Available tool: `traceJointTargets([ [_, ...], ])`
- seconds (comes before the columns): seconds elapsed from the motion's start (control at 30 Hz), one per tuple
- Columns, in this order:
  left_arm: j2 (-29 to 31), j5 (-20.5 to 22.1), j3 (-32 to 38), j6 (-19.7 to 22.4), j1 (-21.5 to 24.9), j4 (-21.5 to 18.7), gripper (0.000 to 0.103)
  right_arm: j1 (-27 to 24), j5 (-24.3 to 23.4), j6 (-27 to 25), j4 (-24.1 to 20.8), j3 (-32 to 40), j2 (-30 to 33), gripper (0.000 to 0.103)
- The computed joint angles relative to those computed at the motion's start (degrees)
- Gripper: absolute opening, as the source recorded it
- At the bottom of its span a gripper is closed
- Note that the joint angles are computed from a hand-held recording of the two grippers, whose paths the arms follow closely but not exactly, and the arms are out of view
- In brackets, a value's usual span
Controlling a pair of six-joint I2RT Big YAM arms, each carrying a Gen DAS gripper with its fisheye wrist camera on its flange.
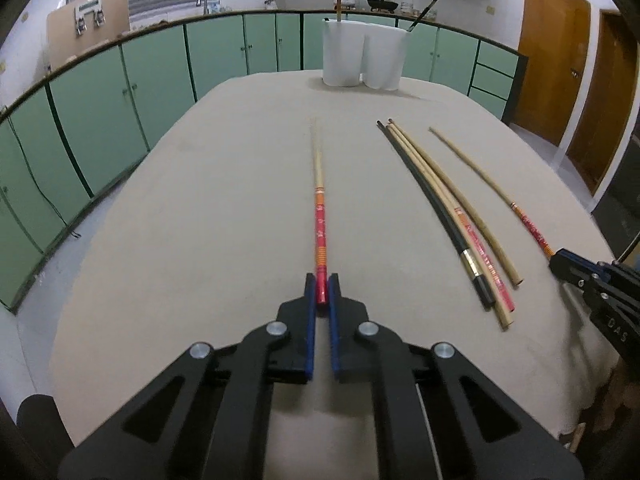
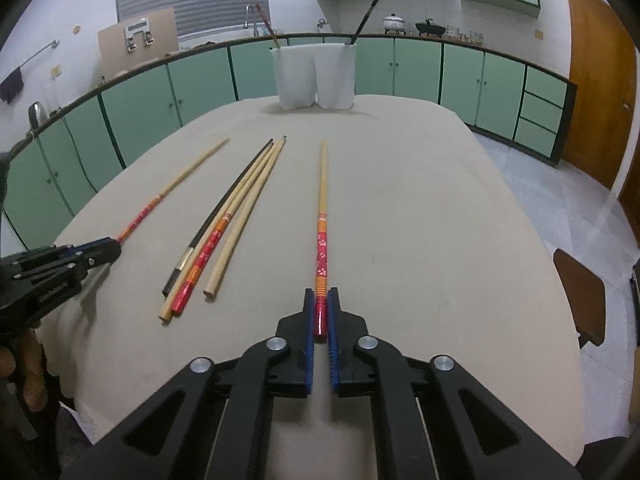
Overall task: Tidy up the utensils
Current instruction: 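Grasp a red-orange chopstick with the right tool while the left tool grasps a red chopstick, then carry both chopsticks to the white holder and insert them while both tools open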
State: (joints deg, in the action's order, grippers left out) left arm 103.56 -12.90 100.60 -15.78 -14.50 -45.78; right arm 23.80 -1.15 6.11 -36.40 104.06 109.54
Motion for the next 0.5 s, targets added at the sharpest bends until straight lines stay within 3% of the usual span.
traceJointTargets([
  [0.17,-1.5,0.2,3.0,-0.1,-0.1,-3.5,0.005,-0.1,-0.1,1.1,-0.8,1.2,-2.1,0.006],
  [0.33,-1.1,2.5,9.7,-0.5,1.0,-8.7,0.005,-0.3,-0.7,0.1,-4.2,7.2,-2.5,0.006],
  [0.43,-0.2,4.0,13.8,-0.2,1.6,-11.3,0.005,-0.9,-1.7,-1.1,-8.9,15.0,0.0,0.006],
  [0.5,1.3,4.9,18.0,0.8,2.1,-13.7,0.005,-1.3,-2.6,-2.4,-15.0,24.1,3.9,0.006],
])
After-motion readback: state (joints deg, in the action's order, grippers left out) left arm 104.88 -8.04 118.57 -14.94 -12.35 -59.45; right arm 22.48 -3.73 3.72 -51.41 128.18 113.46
